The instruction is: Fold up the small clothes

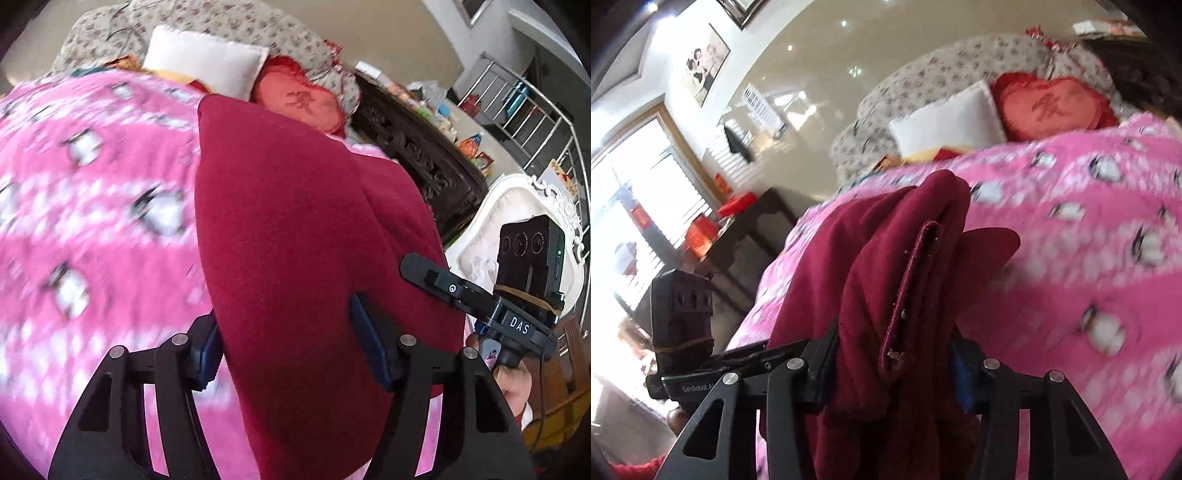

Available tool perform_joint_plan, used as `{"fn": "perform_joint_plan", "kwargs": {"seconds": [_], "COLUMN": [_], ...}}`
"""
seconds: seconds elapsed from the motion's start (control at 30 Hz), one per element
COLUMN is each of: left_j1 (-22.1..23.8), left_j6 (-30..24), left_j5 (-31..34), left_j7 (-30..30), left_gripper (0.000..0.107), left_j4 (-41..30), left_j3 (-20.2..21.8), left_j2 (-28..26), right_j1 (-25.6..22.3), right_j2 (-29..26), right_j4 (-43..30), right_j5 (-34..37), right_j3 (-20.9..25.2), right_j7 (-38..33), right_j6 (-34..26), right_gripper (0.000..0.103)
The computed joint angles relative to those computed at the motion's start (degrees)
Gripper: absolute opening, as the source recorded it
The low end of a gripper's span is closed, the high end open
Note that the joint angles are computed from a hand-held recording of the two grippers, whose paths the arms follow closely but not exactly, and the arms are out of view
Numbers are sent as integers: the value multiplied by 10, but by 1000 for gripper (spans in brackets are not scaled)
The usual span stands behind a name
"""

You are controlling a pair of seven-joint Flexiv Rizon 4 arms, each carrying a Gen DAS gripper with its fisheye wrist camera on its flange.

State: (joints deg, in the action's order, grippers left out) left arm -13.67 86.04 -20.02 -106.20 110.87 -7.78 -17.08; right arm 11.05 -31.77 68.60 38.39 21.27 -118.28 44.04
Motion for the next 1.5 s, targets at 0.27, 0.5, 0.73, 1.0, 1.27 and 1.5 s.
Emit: {"fn": "perform_joint_plan", "kwargs": {"seconds": [0.27, 0.5, 0.73, 1.0, 1.27, 1.5], "left_j1": [-90, -129, -114, -103, -103, -105], "left_j6": [-66, -145, -216, -314, -316, -322], "left_j5": [198, 423, 545, 600, 609, 619], "left_j7": [-202, -396, -491, -484, -513, -529], "left_gripper": [64, 64, 64, 65, 71, 71], "left_j4": [69, 29, -39, -97, -95, -96], "left_j3": [115, 160, 124, 82, 82, 80], "left_j2": [64, 96, 90, 50, 48, 49], "right_j1": [33, 11, 41, 152, 61, 64], "right_j2": [55, 97, 92, -6, 34, 117], "right_j4": [123, 163, 135, 118, 150, 240], "right_j5": [-30, 7, 14, -244, -213, -187], "right_j3": [-10, -2, 5, -93, 9, 19], "right_j7": [1, -41, -78, 97, 59, 0], "right_j6": [0, 71, 97, 180, 188, 213], "right_gripper": [57, 63, 51, 28, 30, 30]}}
